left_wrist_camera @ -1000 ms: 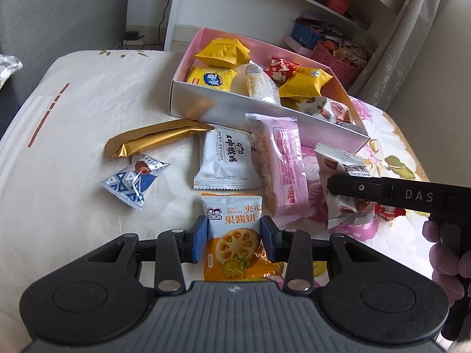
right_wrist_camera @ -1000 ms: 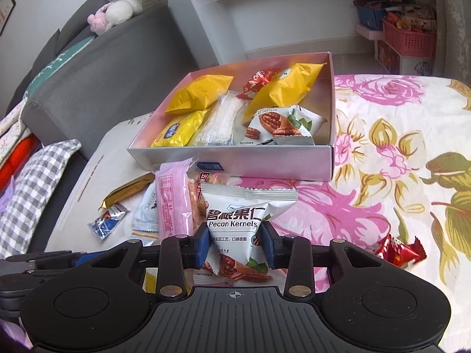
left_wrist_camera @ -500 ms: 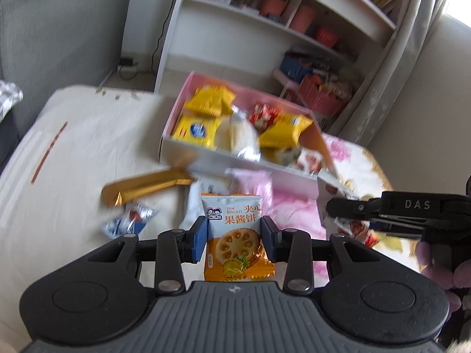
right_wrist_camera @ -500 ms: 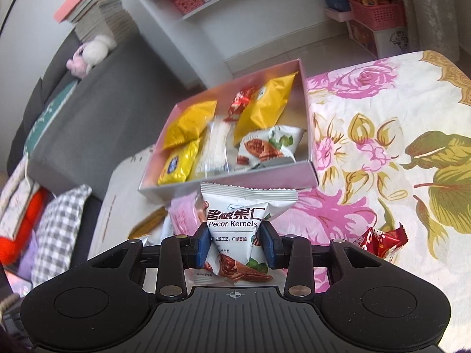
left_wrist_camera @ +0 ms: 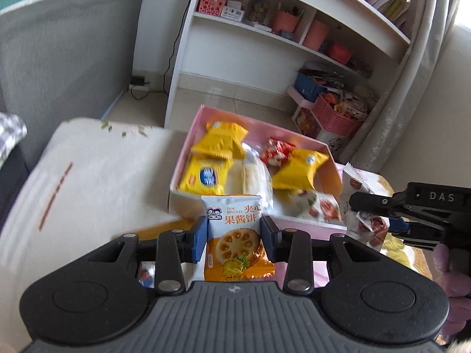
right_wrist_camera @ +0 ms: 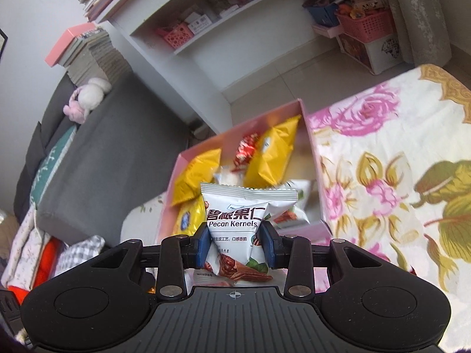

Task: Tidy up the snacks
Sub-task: 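Carry the biscuit packet and Pecan Kernels packet over the pink box with both tools, then open both tools to release the packets into the pink box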

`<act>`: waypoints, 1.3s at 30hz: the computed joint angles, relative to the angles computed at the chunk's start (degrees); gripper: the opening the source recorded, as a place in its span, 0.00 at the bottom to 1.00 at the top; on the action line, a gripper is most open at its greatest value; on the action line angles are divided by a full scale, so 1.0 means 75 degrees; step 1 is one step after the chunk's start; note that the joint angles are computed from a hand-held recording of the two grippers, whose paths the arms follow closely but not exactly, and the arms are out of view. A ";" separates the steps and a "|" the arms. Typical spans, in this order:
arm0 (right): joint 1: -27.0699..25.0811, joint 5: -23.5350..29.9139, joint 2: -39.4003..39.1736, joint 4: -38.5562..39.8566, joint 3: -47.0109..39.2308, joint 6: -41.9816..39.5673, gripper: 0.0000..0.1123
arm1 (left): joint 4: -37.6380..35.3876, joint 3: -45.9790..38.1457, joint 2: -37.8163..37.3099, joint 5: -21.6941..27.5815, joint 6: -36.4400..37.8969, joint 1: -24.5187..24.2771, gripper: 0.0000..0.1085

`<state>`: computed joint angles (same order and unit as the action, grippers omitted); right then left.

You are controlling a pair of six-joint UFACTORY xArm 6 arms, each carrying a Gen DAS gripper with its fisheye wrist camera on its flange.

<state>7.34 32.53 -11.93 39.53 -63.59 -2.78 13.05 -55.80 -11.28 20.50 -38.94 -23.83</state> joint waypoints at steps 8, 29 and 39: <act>0.0156 -0.0381 0.0940 0.0486 -0.0862 -0.0161 0.32 | 0.0017 -0.0915 0.0953 -0.0283 0.0322 0.0075 0.33; 0.0236 -0.1139 0.1537 0.2016 -0.0894 -0.2085 0.36 | 0.2490 -0.1594 0.2093 -0.0756 -0.1813 0.0246 0.36; 0.0135 -0.1172 0.1201 0.1734 -0.0688 -0.1579 0.64 | 0.2902 -0.1280 0.1686 -0.0716 -0.2330 0.0233 0.72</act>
<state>8.35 23.75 -2.92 52.53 -68.74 -14.62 34.81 -65.40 1.36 15.13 -56.42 -22.08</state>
